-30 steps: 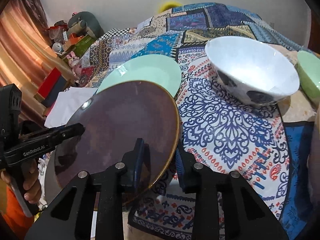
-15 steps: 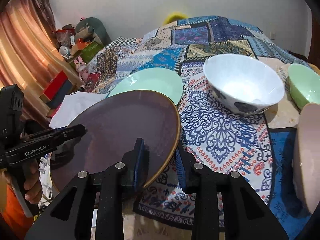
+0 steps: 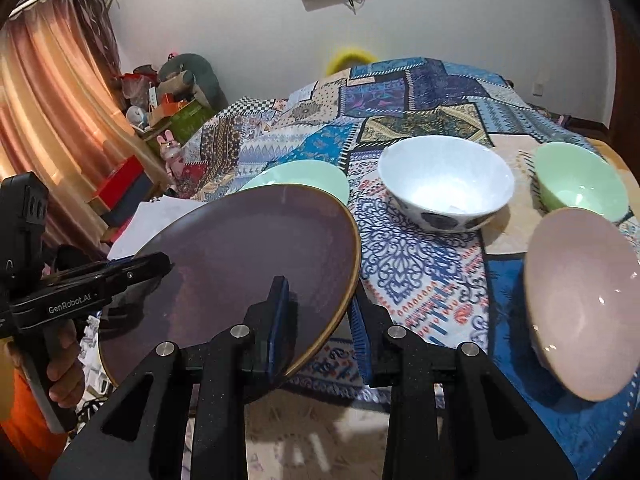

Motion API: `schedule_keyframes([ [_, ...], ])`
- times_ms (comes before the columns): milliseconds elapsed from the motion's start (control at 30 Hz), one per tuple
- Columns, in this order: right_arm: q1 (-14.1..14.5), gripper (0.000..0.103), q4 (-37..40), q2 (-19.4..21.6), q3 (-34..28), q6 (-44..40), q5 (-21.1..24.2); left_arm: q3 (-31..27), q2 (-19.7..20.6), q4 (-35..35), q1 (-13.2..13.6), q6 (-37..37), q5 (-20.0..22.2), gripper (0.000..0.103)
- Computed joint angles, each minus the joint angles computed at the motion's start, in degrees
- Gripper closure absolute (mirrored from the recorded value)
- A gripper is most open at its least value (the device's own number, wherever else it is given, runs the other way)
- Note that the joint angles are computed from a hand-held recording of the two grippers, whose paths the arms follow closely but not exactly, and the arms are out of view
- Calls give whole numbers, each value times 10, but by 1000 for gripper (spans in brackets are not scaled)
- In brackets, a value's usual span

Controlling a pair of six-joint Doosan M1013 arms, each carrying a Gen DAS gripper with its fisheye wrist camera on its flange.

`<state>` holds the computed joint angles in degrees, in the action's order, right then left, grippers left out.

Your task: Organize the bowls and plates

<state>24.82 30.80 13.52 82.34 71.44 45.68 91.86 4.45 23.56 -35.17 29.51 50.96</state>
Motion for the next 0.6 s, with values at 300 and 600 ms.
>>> schedule_keyframes([
  [300,-18,75,22,-26,29,-24,-16,-15,4,20,-33,-18,8,70],
  [600,-41,75,39,-45,57,-40,-14,-26,13,2,-52,-7,5,70],
])
